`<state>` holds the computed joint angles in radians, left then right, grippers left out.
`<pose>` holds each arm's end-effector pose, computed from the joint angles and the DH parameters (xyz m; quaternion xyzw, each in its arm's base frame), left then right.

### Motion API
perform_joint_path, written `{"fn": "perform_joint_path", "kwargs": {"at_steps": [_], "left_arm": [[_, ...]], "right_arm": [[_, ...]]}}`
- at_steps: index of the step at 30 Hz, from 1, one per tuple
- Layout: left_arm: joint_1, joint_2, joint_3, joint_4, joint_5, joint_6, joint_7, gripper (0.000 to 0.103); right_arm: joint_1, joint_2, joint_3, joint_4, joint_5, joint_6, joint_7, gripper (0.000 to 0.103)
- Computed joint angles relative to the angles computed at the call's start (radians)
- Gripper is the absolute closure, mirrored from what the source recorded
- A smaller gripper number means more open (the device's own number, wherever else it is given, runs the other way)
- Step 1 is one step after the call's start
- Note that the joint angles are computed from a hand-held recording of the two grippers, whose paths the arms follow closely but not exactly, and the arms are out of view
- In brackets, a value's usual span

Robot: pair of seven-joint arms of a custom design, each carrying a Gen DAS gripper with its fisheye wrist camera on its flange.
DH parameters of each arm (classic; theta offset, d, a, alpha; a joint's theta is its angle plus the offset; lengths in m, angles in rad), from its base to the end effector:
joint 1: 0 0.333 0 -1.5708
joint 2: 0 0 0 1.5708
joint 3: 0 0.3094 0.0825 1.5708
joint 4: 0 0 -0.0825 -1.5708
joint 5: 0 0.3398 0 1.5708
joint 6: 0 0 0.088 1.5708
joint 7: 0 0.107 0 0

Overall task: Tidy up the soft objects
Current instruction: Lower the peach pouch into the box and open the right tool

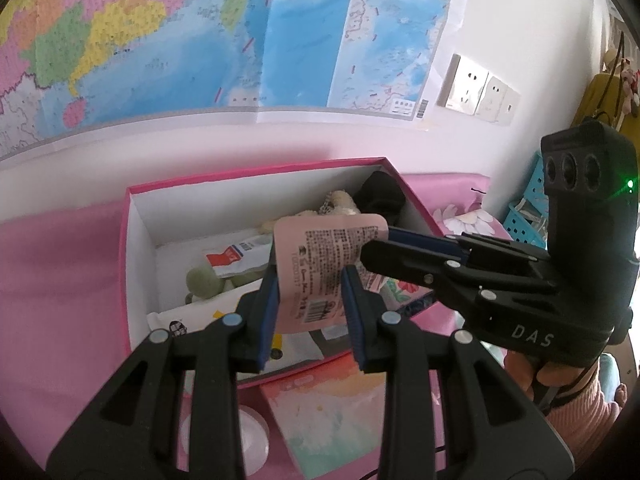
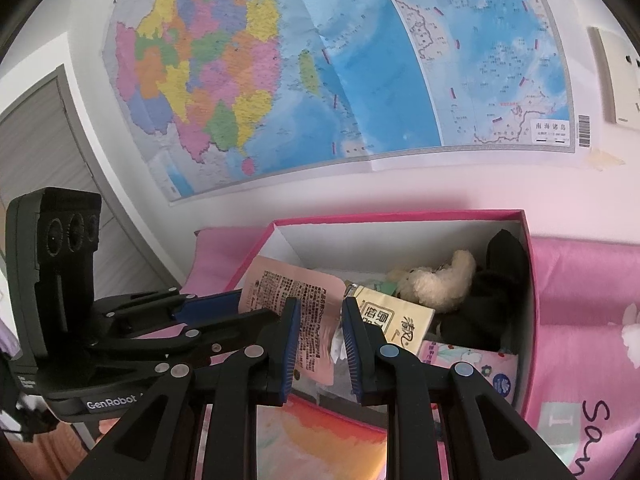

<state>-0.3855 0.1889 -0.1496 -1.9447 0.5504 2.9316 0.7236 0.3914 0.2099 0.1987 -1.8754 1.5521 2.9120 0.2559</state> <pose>0.5050 -0.3311 0.4923 -0.5912 0.6980 -0.3625 0.1787 0.5283 0.2705 0.4626 -0.7283 0.4521 -0.0748 0.5095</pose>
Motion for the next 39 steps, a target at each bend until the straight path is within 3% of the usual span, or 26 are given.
{"fn": "perform_joint_path", "kwargs": {"at_steps": [39], "left_arm": [[-0.019, 0.063, 0.031, 0.052, -0.041, -0.031, 0.008, 0.070]], "right_arm": [[-0.048, 0.105, 0.086, 0.070, -0.249, 0.077, 0.225, 0.082]]}}
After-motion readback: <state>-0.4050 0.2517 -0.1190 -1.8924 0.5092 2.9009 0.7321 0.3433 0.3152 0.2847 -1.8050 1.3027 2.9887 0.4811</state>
